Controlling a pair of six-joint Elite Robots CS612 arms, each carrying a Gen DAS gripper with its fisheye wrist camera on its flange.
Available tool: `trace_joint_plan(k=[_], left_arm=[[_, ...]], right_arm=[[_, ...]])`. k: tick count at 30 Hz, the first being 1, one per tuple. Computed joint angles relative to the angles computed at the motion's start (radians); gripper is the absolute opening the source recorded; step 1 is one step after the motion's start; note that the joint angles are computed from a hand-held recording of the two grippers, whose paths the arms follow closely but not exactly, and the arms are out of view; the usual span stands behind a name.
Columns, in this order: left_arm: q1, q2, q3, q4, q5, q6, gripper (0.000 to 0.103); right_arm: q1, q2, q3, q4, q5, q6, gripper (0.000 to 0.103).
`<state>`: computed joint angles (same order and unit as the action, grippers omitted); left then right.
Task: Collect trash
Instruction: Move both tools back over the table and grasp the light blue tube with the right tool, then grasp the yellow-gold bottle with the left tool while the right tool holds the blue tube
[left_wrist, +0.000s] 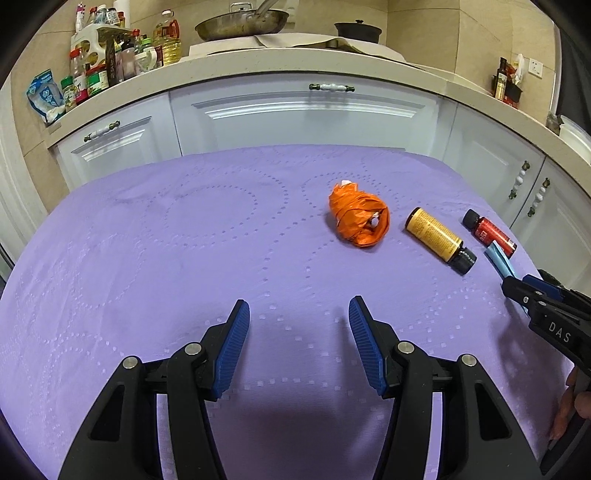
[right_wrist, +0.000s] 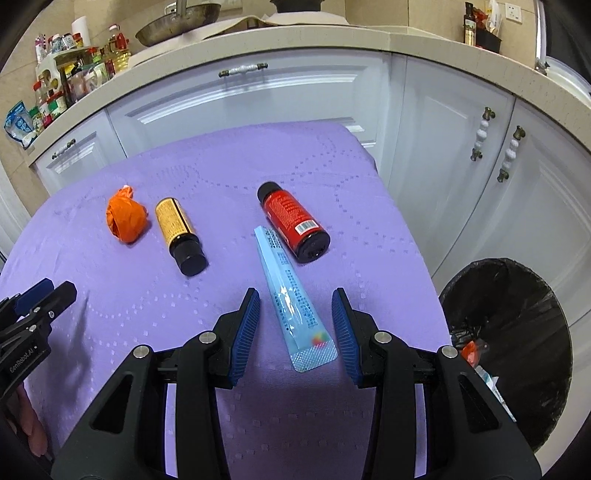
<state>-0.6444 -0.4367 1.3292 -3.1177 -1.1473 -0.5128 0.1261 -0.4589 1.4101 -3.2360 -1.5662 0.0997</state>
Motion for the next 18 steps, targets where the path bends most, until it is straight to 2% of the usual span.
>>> trace_joint_plan(k=[1, 3, 6, 18], left_arm=[[0.000, 0.000, 0.000, 0.001, 0.000, -0.002, 0.055], [0.000, -0.001, 0.001, 0.003, 0.001, -0.003, 0.055], [-0.001, -0.001, 0.003, 0.002, 0.003, 0.000, 0.055], [-0.005, 0.002, -0.005, 0.004, -0.001, 0.008, 0.055]], right_arm=[[0.001, 0.000, 0.000, 0.002, -0.004, -0.002, 0.038], [0.003, 0.000, -0.001, 0.005, -0.014, -0.005, 0.026], [0.002, -0.002, 0.003, 0.004, -0.017, -0.010, 0.021], [0.006, -0.020, 0.046, -0.095, 0.000, -0.022, 0.018]])
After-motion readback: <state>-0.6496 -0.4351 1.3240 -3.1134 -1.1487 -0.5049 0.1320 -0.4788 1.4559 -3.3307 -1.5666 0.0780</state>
